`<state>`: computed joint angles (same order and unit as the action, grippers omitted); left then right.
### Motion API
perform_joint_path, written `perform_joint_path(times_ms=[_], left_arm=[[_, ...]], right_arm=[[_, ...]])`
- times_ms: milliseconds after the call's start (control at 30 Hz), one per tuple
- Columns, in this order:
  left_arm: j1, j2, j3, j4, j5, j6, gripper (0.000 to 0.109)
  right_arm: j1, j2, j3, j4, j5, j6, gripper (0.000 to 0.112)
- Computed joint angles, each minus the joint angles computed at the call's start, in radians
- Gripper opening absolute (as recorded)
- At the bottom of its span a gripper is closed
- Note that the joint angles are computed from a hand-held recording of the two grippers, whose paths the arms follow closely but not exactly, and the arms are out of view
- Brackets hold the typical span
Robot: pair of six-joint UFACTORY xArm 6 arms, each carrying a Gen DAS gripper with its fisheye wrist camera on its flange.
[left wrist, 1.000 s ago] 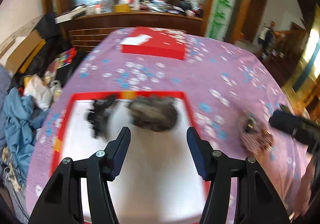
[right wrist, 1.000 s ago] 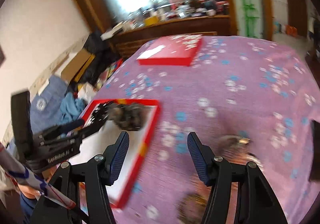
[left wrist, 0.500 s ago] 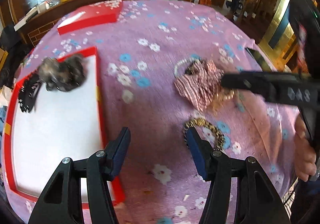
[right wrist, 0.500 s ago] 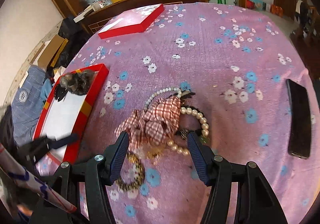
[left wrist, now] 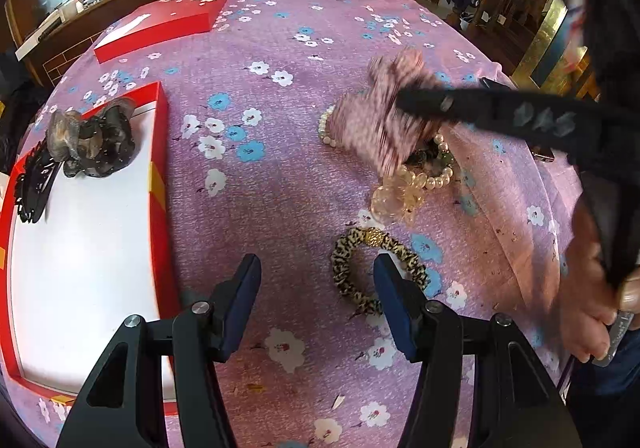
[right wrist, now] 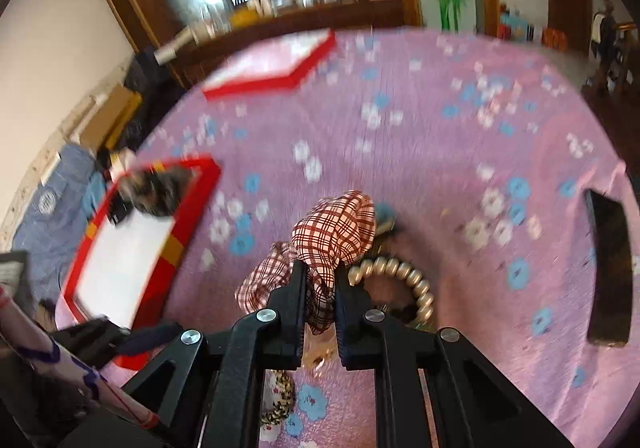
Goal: Organize jewelry
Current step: 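Grasp the leopard-print bracelet with the left tool while the right tool grasps the plaid scrunchie, then carry the leopard bracelet and plaid scrunchie over the red tray with both tools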
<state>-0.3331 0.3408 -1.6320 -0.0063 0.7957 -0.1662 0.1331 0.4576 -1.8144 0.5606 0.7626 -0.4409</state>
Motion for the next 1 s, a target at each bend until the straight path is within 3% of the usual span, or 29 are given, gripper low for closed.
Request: perform_joint_path(times_ms=[167,233,267,367,400,1000], left_arm=[[-0.037,0.062,-0.076,0.047,0.056,0.004,0.056],[-0.05,0.092,-0.106,0.077,0.08,-0.015,0.04],[-0.058,0.095,-0.103,0.113,0.068,-0.041,0.04],[-0.069,0.102,-0.102,0.139,0.042,-0.063,0.02],[-0.07,0.104,-0.103,0.15,0.038,-0.074,0.006],[-0.003,-0.032,0.012,0.184,-0.057,-0.14,0.006]], right_arm=[[-0.017,-0.019,0.031,0.135,-0.024,-0.102,0.013],[-0.024,-0.019,0.031,0.161,-0.015,-0.118,0.013],[-0.024,-0.017,0.026,0.168,-0.01,-0.12,0.013],[-0.028,-0.016,0.03,0.197,-0.008,-0.147,0.013],[-0.027,-0.016,0.032,0.195,-0.011,-0.148,0.013],[-0.03,-0.025,0.045,0.192,-0.021,-0.138,0.013]])
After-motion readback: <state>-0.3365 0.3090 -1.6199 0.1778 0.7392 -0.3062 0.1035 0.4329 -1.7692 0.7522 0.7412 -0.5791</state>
